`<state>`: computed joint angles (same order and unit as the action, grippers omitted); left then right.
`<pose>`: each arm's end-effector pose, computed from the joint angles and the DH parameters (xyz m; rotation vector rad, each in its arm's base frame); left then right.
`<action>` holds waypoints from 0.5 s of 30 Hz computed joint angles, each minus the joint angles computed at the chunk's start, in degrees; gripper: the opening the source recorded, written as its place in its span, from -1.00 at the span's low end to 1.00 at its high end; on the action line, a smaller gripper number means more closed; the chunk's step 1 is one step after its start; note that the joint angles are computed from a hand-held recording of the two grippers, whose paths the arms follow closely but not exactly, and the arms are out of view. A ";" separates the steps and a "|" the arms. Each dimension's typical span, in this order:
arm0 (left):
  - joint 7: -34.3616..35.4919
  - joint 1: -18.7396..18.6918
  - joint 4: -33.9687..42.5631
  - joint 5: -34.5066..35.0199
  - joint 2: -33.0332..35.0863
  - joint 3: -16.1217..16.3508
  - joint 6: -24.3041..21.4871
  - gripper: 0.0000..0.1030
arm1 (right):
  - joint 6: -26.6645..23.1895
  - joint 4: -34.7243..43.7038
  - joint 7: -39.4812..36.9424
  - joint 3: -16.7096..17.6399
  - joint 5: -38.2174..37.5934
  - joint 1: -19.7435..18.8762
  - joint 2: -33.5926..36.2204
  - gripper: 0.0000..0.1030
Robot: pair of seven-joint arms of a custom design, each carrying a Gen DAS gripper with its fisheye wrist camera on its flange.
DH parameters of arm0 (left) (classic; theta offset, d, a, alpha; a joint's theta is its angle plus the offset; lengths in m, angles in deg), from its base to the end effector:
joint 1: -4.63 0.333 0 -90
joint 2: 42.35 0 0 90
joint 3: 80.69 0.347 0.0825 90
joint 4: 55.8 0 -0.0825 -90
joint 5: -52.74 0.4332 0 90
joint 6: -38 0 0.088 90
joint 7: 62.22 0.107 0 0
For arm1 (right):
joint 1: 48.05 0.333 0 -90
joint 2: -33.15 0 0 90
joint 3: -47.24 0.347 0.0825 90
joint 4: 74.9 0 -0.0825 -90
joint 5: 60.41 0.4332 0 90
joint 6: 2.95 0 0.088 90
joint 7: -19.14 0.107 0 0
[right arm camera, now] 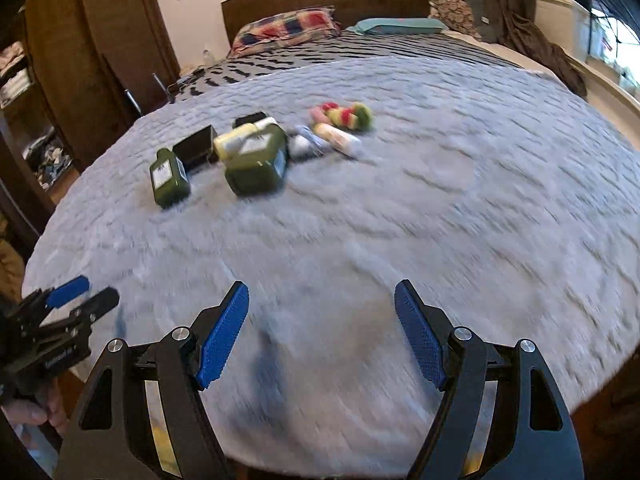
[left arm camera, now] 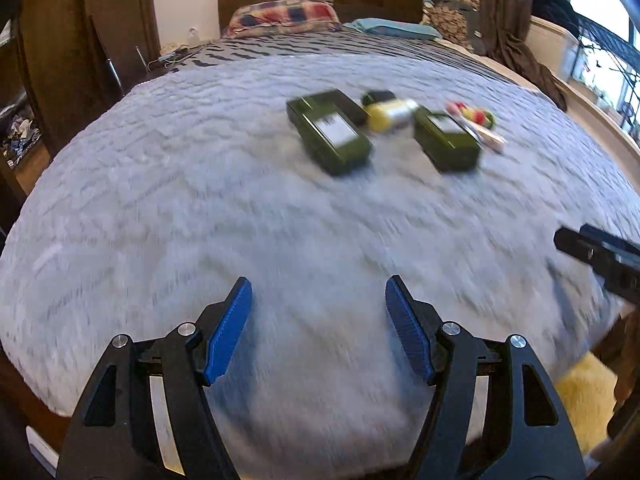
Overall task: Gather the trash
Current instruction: 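Grasp the small green bottle with the left tool while the right tool grasps the large green bottle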
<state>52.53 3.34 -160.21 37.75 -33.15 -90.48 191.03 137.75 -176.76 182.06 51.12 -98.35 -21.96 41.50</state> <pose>0.6917 -0.1203 0.5381 -1.4245 2.2016 -0.8149 0.6051 0.3462 0.5447 -1.4395 2.0490 -0.6196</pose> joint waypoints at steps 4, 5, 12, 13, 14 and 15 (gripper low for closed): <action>-3.19 -0.59 7.47 2.33 5.32 0.20 -1.14 0.27 | -0.07 6.00 -3.24 -0.69 1.68 -0.03 5.03 0.48; -3.86 -0.83 9.60 3.24 6.78 0.20 -1.25 0.27 | 0.08 7.51 -4.11 -1.01 2.28 0.03 6.26 0.48; -6.23 -1.35 19.80 6.21 13.29 -0.62 -3.17 0.27 | 0.59 16.85 -9.61 -3.50 5.98 1.34 13.26 0.47; -6.51 -1.42 21.10 6.50 14.14 -0.70 -3.58 0.27 | 0.46 17.70 -10.18 -3.86 6.36 1.59 13.89 0.47; -7.11 -1.70 22.67 7.00 15.14 -0.64 -4.10 0.27 | 0.30 18.81 -11.01 -4.08 6.88 1.73 14.74 0.47; -7.62 -1.92 24.51 7.32 16.33 -0.71 -4.92 0.27 | 0.10 19.78 -11.86 -4.28 7.46 1.84 15.48 0.46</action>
